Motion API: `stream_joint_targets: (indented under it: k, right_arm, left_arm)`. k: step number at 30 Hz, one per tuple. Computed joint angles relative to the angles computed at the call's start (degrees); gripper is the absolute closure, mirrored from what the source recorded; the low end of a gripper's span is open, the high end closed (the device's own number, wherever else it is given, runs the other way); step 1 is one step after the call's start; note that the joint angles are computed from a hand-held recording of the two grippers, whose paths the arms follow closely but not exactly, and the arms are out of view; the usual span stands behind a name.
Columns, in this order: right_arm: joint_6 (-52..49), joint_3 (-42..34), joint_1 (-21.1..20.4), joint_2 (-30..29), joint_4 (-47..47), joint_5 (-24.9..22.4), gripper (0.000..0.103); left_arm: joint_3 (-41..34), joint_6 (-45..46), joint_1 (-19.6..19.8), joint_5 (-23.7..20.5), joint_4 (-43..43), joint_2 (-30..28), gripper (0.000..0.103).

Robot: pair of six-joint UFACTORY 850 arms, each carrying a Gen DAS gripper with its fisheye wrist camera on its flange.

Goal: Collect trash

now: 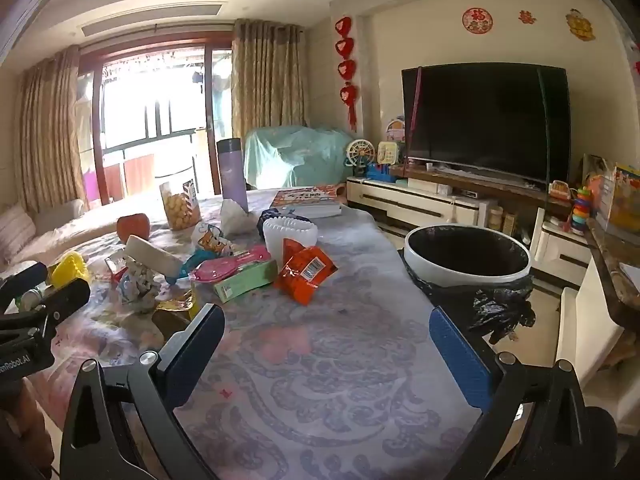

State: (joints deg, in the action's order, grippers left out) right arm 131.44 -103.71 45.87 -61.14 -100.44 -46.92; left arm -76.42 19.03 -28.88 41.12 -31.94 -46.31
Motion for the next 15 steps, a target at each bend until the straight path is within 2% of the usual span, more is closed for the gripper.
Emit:
stream_joint_targets:
  k: [8, 9, 10, 15]
  right_arm:
    - [0.8, 1.2, 0.1, 0.7, 0.1, 0.1, 0.000]
    - [-1.3, -1.0, -0.1, -0.6, 1.6, 0.7, 0.000]
    - [-1.2, -0.8, -0.1, -0.5, 1.5, 0.8, 0.000]
    - [-0.2, -0.1, 0.1, 0.1, 0.4, 0.2, 0.000]
  left_arm:
    - [2.1, -2.8, -0.3, 2.0, 1.2, 0.7, 0.001]
    - [0.4, -2.0, 0.2, -0.2, 1.3, -0.1, 0.001]
    - [0.4, -2.0, 0.2, -0.6, 1.3, 0.0, 0.001]
    - [0.4, -2.4, 0.2, -0.2, 1.6, -0.3, 0.001]
